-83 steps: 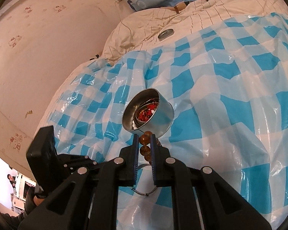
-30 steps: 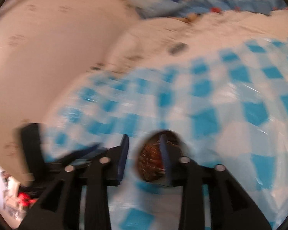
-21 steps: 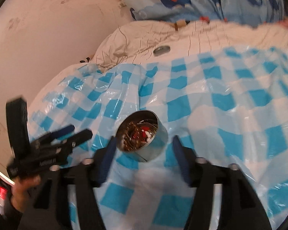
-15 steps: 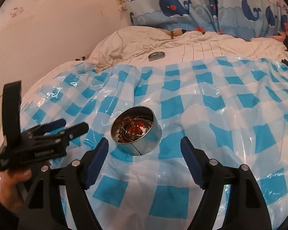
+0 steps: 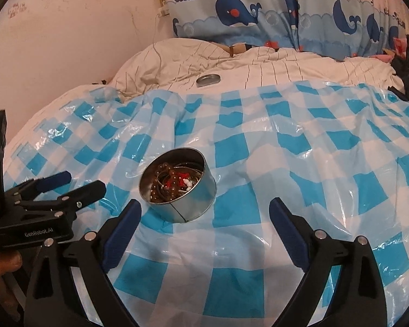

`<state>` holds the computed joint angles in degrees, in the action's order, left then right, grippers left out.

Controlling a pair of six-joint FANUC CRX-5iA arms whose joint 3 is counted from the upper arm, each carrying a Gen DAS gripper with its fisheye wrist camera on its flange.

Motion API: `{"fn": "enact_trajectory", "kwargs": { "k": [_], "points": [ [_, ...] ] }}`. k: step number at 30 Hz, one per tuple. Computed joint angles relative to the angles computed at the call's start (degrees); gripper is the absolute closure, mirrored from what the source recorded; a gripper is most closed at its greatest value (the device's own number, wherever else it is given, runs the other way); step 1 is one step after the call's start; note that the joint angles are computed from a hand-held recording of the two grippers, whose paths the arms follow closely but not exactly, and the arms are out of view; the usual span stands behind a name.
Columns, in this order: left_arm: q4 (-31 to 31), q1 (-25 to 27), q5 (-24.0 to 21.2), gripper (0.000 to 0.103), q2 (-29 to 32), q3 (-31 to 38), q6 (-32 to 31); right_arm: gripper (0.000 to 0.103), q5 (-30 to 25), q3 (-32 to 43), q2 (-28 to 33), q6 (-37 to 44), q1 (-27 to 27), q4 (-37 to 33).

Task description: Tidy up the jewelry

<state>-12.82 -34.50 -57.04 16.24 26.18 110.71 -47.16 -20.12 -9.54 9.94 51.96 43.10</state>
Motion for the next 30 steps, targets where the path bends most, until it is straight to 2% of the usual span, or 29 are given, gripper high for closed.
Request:
{"fn": "enact_trajectory", "kwargs": {
  "k": [13,30],
  "points": [
    [0.2,-0.3,-1.5,0.008,1.4,1.2,-0.7,0.008,-3.0,1.1,1.8,2.0,1.1,0.3],
    [0.7,0.1,-3.2,0.008,2.0,1.7,-0.7,0.008,-4.8,2.4,3.4,4.1,1.4,-1.2]
  ]
}}
